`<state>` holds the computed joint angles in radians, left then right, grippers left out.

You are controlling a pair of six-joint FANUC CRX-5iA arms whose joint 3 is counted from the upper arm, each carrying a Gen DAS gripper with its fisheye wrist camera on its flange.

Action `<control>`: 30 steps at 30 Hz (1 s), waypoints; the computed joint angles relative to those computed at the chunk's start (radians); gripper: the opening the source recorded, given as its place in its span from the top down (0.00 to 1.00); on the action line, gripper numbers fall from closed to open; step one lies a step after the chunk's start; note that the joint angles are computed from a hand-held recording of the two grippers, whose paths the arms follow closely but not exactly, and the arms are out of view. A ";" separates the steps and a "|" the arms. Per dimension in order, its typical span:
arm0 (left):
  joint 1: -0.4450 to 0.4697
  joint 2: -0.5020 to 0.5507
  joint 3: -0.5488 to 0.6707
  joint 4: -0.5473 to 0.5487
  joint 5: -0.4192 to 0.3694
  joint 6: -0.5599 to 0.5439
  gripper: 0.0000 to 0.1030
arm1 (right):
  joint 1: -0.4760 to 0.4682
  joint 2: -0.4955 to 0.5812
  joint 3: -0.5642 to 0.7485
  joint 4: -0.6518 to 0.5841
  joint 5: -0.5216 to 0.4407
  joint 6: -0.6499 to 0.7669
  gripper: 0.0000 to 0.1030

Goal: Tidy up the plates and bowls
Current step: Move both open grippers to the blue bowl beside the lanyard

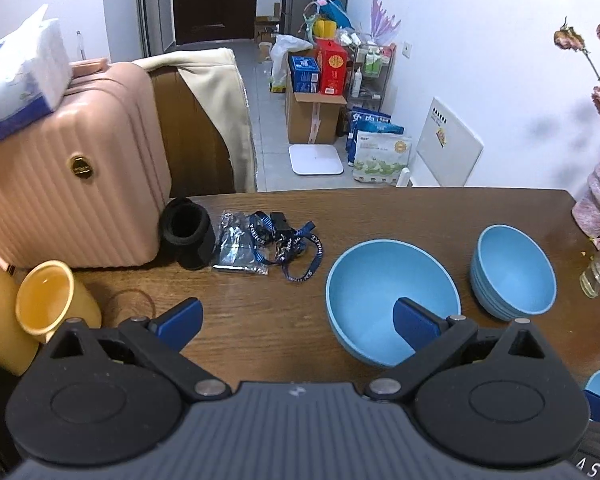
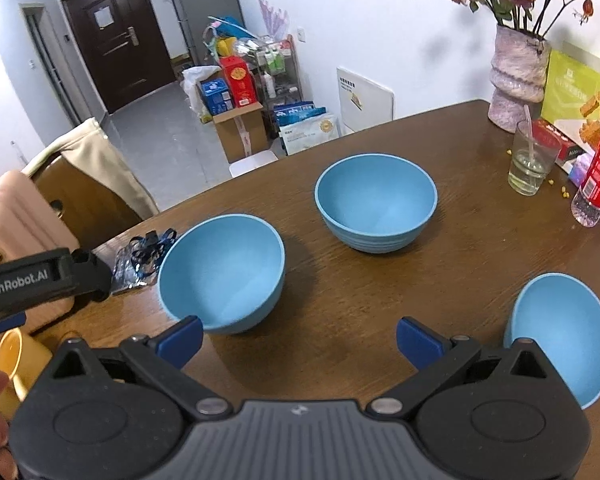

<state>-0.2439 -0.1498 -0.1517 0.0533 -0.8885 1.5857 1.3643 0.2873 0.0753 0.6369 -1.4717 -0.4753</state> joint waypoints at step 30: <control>-0.100 0.379 0.237 -0.130 -0.007 0.058 0.13 | -0.235 0.141 0.060 -0.153 0.163 0.089 0.23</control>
<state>-0.3439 0.2289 0.0857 -0.0767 -0.8959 1.6441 1.1292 0.4287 0.1349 0.4843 -1.3088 -0.3861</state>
